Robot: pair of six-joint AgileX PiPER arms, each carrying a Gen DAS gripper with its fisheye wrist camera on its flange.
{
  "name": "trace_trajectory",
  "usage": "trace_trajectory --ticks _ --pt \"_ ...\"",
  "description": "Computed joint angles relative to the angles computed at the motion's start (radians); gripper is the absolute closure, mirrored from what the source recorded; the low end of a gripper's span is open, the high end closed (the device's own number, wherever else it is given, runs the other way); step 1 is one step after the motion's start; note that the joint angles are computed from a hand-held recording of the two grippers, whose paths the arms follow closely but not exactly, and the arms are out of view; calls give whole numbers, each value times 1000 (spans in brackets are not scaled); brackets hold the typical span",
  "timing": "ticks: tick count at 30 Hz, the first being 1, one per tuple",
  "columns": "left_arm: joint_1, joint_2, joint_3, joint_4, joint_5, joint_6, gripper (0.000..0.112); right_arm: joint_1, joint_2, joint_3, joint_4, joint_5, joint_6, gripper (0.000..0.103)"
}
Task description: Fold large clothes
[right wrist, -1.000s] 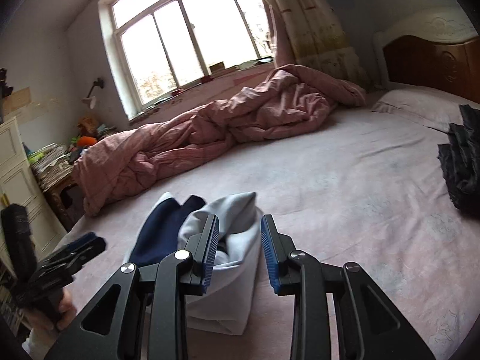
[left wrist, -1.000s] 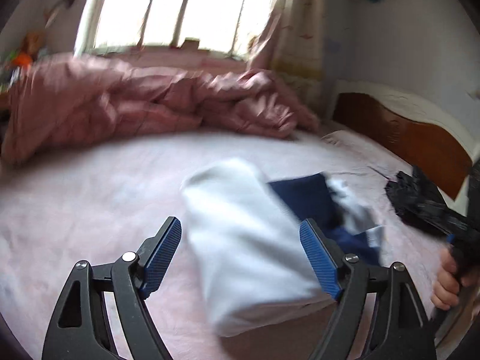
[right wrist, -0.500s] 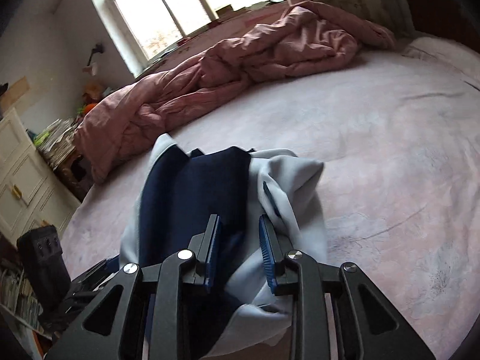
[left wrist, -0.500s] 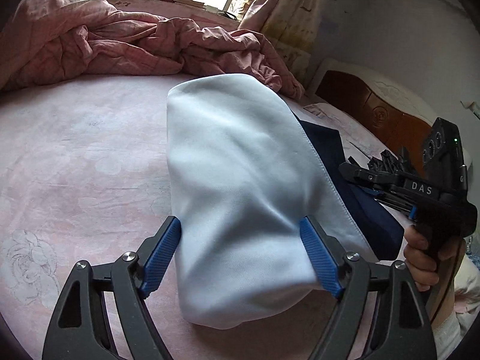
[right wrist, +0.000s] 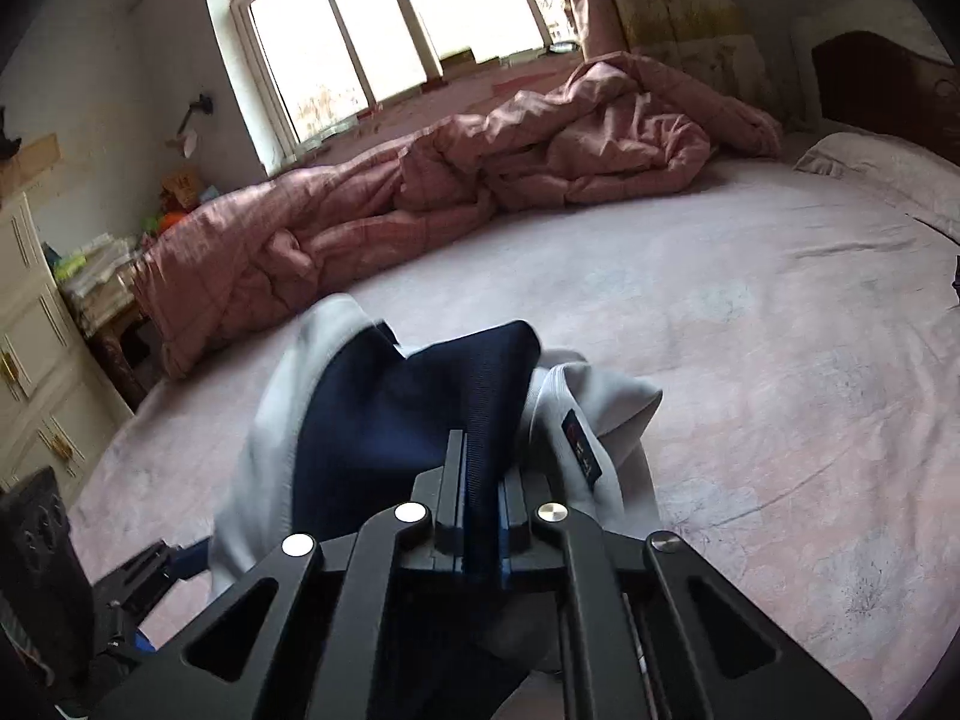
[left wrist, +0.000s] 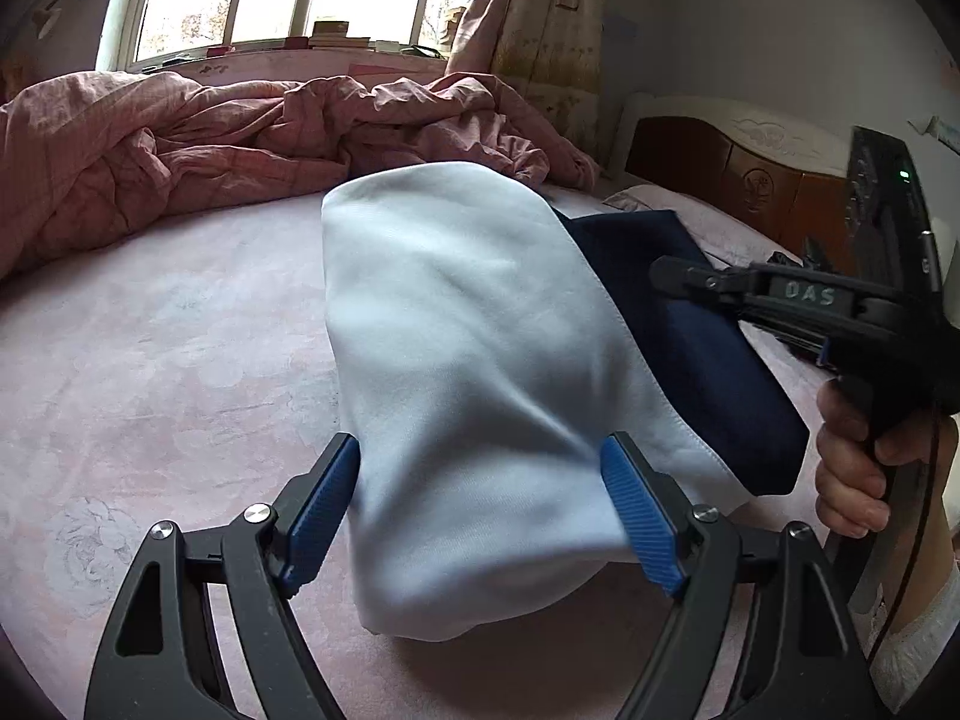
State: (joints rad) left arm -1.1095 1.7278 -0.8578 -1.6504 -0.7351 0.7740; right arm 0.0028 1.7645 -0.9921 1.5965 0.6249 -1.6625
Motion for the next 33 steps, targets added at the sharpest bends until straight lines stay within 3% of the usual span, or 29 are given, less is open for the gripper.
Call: trace_trajectory --ticks 2,4,5,7,9,11,13,15,17,21,23,25,29,33 --pt "-34 -12 4 -3 -78 -51 30 -21 -35 33 65 29 -96 99" --pt "-82 -23 10 -3 -184 -113 29 -22 -64 58 129 -23 -153 100" --pt "-83 -40 26 26 -184 -147 28 -34 -69 58 130 -28 -133 100" --pt "-41 -67 39 54 -112 -176 21 -79 -63 23 38 5 -6 100" --pt "50 -76 59 142 54 -257 19 -113 -55 -6 -34 23 68 100" --pt "130 -43 69 294 201 -415 18 -118 -37 -25 -104 -11 137 100" --pt "141 16 46 312 230 -435 16 -107 13 -67 -207 -43 251 100" --pt "114 33 42 284 187 -417 16 -113 59 -90 -249 -33 310 99" --pt "98 35 19 193 166 -323 16 -120 73 -93 -254 -22 328 91" --pt "36 63 -38 45 51 -166 16 -134 8 -30 -196 -29 266 70" --pt "22 63 -39 43 33 -152 16 -153 -32 18 -133 -15 199 22" --pt "10 52 -23 70 22 -176 17 -178 -55 50 -85 20 145 20" --pt "-96 73 -80 -21 -188 -42 17 -198 -54 42 -156 59 184 20" --pt "-126 123 -168 -87 -233 135 17 -176 -44 34 -189 36 214 20"
